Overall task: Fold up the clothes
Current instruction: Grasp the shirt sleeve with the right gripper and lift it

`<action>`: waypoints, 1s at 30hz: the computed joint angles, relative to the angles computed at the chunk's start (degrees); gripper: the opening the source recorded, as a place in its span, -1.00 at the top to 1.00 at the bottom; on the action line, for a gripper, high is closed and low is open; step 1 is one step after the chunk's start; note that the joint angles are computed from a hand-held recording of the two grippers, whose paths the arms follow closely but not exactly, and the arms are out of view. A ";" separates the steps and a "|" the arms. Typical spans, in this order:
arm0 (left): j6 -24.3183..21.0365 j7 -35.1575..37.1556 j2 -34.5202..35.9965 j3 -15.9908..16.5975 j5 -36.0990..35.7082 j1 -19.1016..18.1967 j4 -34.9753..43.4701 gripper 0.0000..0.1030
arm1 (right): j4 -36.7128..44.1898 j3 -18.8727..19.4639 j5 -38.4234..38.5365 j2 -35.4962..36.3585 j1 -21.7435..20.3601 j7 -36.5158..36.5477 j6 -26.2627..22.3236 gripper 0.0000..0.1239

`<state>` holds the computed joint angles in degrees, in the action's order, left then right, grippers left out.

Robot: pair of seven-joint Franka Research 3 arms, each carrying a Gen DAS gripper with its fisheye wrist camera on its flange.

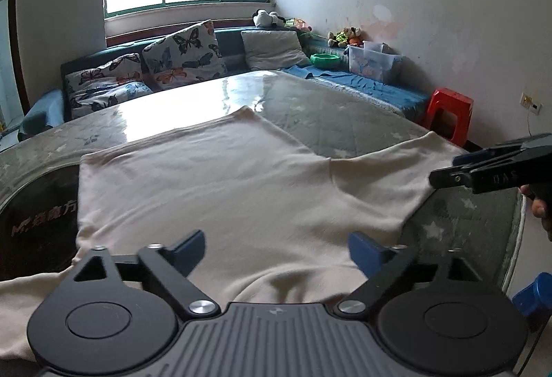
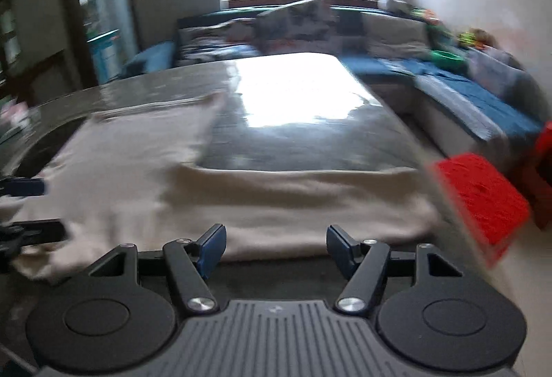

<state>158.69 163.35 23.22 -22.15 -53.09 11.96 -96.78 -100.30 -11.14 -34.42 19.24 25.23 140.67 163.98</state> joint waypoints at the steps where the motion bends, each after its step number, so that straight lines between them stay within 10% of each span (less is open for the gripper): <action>1: 0.12 -0.45 0.12 0.11 0.33 -0.29 0.15 -0.86 | -0.78 -1.68 -1.72 -0.55 0.88 2.65 -0.44 -0.05; 12: 3.19 -9.45 2.15 0.28 8.39 -2.16 1.65 -0.97 | -0.68 -3.11 -12.65 0.03 -2.20 22.85 -7.45 0.16; 20: 4.44 -16.07 3.80 -1.27 16.47 -1.64 2.62 -0.97 | 2.82 -0.51 -13.51 2.27 -4.18 18.49 -7.65 0.85; 30: 3.27 -18.45 5.39 -3.21 21.58 -0.66 3.69 -0.97 | 7.01 -2.48 -17.11 3.56 -3.86 19.54 -6.38 0.87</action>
<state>161.95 144.90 28.61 -25.36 -31.51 11.30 -93.09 -93.29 -13.63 -51.52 22.80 21.37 160.21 157.60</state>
